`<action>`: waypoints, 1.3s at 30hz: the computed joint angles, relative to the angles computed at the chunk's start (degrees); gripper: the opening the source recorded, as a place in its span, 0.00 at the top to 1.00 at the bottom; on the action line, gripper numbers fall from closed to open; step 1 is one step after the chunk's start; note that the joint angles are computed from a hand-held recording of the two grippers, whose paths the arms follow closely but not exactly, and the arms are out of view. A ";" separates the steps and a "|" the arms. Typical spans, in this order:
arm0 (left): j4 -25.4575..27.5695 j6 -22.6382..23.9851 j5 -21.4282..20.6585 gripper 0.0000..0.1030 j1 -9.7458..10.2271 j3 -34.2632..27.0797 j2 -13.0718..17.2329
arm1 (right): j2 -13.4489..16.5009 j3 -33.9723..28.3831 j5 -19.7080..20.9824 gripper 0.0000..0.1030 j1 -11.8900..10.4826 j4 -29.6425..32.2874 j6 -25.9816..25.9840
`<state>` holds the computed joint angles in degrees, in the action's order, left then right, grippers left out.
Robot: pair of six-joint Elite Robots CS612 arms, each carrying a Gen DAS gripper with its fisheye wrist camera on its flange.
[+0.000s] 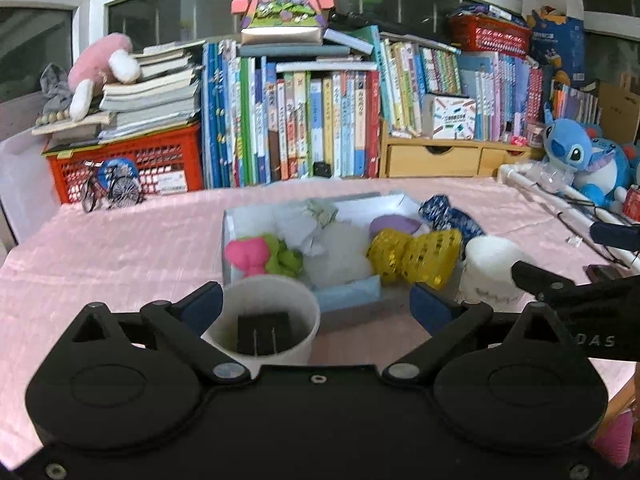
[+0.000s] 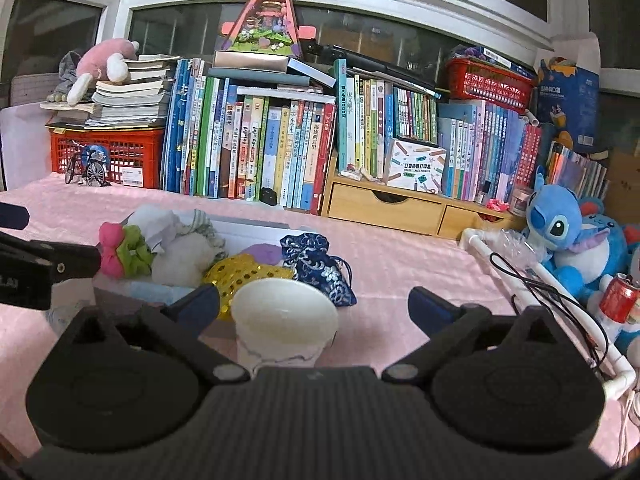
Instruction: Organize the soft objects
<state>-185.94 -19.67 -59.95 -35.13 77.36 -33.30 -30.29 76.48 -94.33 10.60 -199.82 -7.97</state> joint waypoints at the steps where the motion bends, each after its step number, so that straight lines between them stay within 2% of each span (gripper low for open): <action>1: 0.20 -0.25 0.39 0.03 -0.07 0.24 0.04 | 0.04 0.25 -0.03 0.00 0.05 -0.45 0.09; 7: 1.09 -2.41 2.89 0.03 -0.64 1.60 0.49 | 0.41 1.82 0.63 0.00 0.26 -1.05 0.81; 15: 4.68 -6.40 0.81 0.03 -0.43 1.81 1.26 | 1.56 1.76 -0.49 0.00 0.73 2.97 2.69; 24: 9.01 -10.42 0.66 0.03 -0.12 0.68 2.43 | 2.76 0.81 -1.40 0.00 0.88 5.90 3.09; 31: 10.86 -11.51 -0.20 0.03 0.19 -0.50 3.29 | 3.43 -0.16 -2.39 0.00 1.09 7.59 2.21; 39: 11.20 -11.33 -0.04 0.01 0.36 -1.38 4.04 | 3.76 -0.83 -1.43 0.00 0.82 8.66 3.38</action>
